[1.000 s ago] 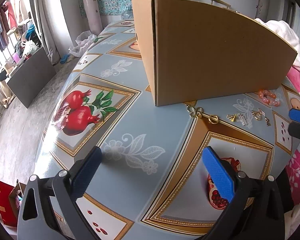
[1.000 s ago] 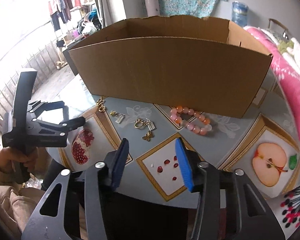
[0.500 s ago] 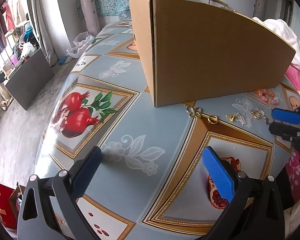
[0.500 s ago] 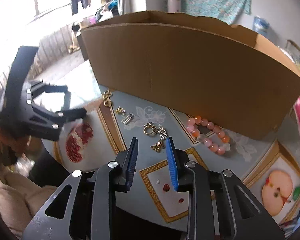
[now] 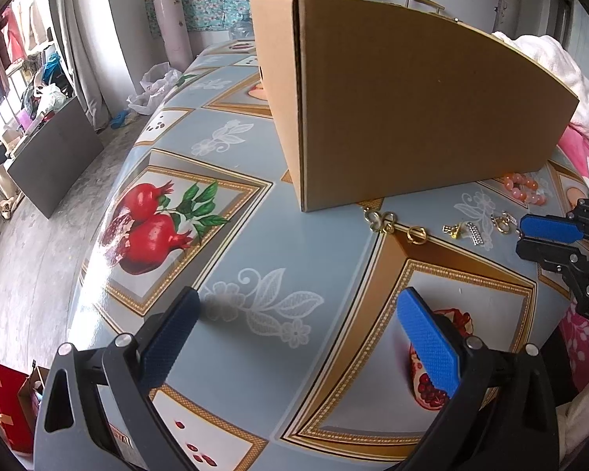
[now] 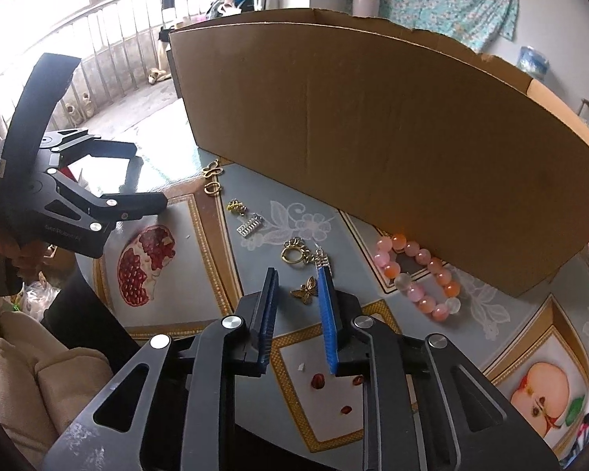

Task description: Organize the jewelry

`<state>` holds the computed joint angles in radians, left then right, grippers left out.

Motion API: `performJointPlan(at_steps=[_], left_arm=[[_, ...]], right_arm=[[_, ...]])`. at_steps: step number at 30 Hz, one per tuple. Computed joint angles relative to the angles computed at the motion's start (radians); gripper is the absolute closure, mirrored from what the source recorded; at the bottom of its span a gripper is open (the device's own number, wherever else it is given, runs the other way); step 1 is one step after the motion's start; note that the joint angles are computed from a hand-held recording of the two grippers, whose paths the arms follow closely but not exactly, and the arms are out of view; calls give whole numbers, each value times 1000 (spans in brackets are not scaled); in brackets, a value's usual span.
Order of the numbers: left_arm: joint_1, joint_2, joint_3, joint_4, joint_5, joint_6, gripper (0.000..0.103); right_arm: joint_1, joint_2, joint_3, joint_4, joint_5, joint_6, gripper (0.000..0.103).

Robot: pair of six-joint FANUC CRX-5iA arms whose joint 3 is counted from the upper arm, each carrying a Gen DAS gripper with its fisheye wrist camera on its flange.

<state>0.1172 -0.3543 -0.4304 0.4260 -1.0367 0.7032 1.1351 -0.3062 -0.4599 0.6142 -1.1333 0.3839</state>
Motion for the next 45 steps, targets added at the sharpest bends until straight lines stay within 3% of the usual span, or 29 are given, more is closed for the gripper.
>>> performJointPlan(at_steps=[9,17,25,31,35,37,44,45], left_arm=[[0,0,0,-1,-1,2,4],[3,0,0,1,-2,-2,4],[3,1,0,2,-2,-3,4],[4,0,0,2,-2,-3,4],[4,1,0,2,-3,-4,4],[4,1,0,2,-3,-4,4],[4,-1,-4,6,2,-4,4],[4,-1,-4,7,4,-4,4]], right_arm=[[0,-18,-7,-7,-1,-27,93],[-10,8,28,-31,-22,-67,93],[-16,36,37,-26,-3,-125,78],[-10,55,43,-10,-18,-127,78],[-4,64,50,-2,-42,-130,83],[-6,65,51,-3,-36,-137,91],[1,62,41,17,-33,-162,94],[2,59,39,19,-31,-165,103]])
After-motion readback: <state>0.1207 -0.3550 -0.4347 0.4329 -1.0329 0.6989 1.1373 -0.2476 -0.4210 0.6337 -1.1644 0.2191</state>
